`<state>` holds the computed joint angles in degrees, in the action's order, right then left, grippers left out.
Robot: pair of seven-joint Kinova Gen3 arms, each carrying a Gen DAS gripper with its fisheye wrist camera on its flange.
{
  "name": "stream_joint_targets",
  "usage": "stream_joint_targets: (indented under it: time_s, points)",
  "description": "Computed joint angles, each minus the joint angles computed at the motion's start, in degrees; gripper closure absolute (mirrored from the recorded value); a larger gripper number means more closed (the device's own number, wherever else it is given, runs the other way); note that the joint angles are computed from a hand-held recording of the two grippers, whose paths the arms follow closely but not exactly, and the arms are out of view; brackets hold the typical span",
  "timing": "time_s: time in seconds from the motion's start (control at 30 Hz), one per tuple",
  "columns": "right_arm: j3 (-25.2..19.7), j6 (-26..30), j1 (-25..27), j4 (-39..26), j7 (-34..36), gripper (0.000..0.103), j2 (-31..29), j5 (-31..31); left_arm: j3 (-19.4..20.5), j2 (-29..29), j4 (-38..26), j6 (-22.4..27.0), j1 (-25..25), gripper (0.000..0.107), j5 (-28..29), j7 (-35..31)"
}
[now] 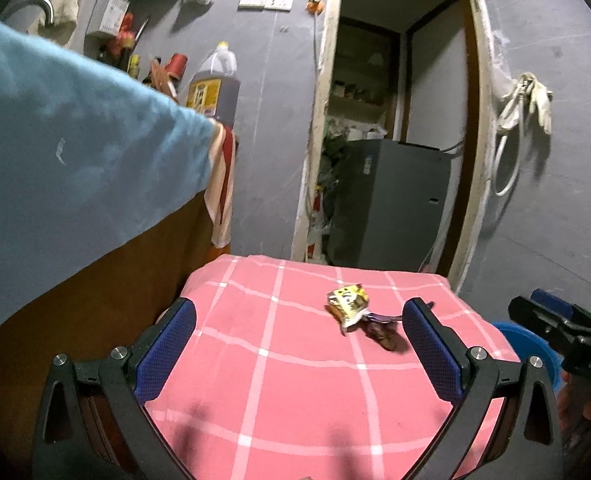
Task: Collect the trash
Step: 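Grasp the blue wrapper with the right gripper while the left grasps the yellow wrapper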
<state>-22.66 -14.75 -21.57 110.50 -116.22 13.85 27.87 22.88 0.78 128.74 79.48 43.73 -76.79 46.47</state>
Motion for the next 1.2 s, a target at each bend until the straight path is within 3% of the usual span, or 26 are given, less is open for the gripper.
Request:
stream_joint_targets:
  time_s: [0.2,0.37,0.57,0.73,0.87,0.93,1.2]
  points:
    - [-11.93,13.34,6.12,-10.37,-0.64,0.000,7.33,5.06,-3.83,-2.57,1.23,-9.47,-6.09,0.006,-1.14,-2.23]
    - [-16.36,24.99,5.87,-20.17,6.78,0.000,14.12,0.47,-6.51,-3.84,1.10,-17.93,-12.27,0.006,-1.08,-5.68]
    - [-15.62,38.97,2.28,-33.36,19.08,0.002,21.57,-11.37,-9.29,-4.49,0.43,-28.00,-19.05,0.006,-0.22,-9.66]
    - [-17.79,48.09,0.72,-41.52,17.92,0.020,26.50,-7.34,-10.47,-4.41,-0.57,-33.58,-23.14,0.006,1.79,-13.54]
    - [-16.34,50.53,-0.27,-44.83,20.75,0.034,28.17,-10.59,-11.02,-4.44,-0.85,-37.41,-25.40,0.007,2.91,-15.69]
    - [-16.12,50.91,0.06,-45.50,22.41,0.046,28.63,-12.68,-11.21,-4.44,-1.16,-39.05,-26.32,0.007,3.56,-17.20]
    - [-13.23,46.97,1.13,-43.33,26.92,0.057,26.91,-19.23,-11.79,-3.70,-3.33,-46.06,-28.80,0.007,8.26,-25.15]
